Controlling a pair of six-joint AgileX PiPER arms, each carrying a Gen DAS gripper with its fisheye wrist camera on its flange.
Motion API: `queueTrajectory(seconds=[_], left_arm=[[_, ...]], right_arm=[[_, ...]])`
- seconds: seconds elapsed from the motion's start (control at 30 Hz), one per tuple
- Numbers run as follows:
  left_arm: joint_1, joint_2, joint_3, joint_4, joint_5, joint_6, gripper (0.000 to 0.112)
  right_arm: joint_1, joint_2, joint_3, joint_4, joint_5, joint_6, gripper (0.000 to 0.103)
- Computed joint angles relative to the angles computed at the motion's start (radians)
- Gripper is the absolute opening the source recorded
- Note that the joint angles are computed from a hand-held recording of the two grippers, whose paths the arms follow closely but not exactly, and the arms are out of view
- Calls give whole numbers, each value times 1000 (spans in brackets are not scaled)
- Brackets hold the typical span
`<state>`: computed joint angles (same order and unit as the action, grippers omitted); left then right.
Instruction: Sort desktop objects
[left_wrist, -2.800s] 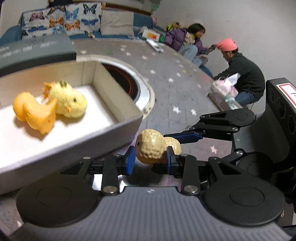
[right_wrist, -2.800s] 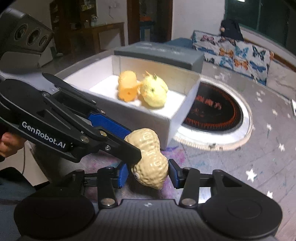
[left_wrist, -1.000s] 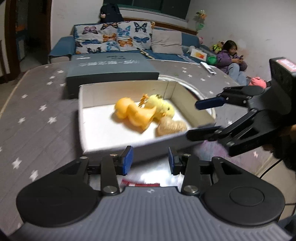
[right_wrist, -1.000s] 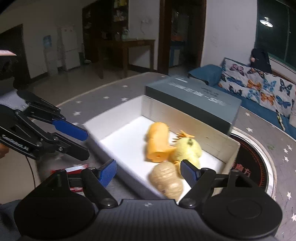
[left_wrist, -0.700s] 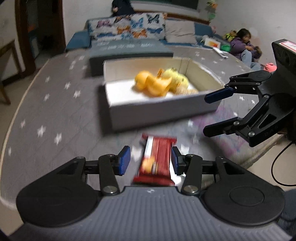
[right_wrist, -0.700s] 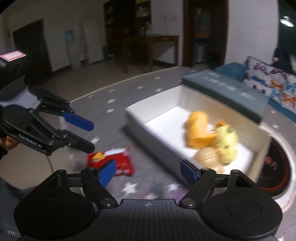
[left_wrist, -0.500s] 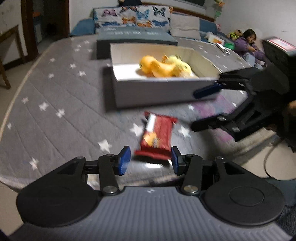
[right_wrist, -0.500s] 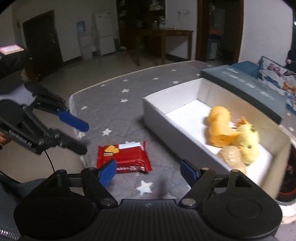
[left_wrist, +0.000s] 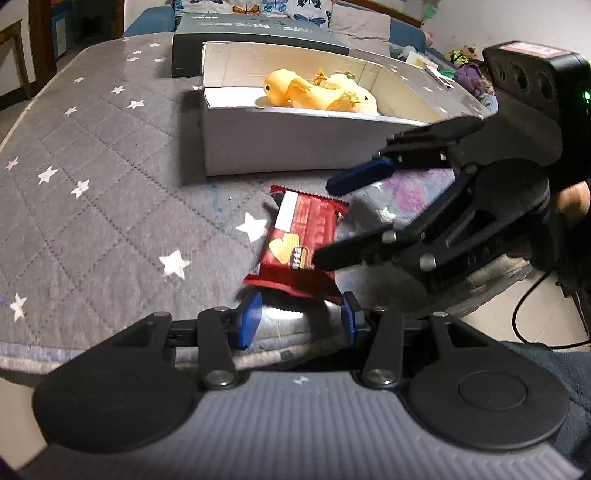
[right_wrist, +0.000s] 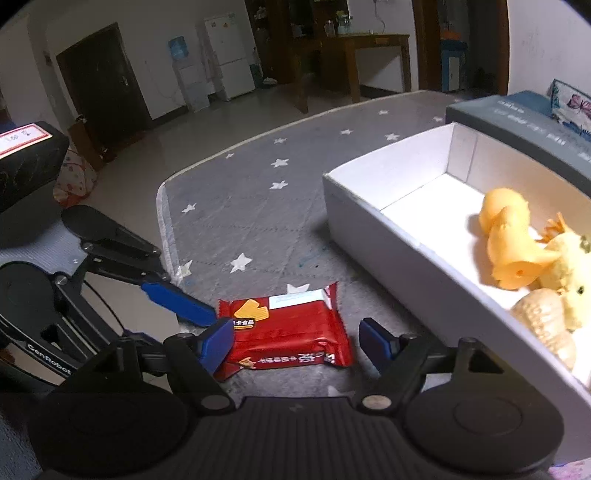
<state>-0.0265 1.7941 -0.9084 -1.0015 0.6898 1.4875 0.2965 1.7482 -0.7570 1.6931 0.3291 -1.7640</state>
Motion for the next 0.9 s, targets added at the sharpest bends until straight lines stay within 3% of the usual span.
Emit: queueTrajectory(seconds=[0.4,0.9], left_arm=[[30,22,-16,-25,-31,41,47],[5,40,13,-131,-18,94,47]], right_arm=[[-62,-7,10,-99,90,158,76],[-15,82,-70,-44,40,194,75]])
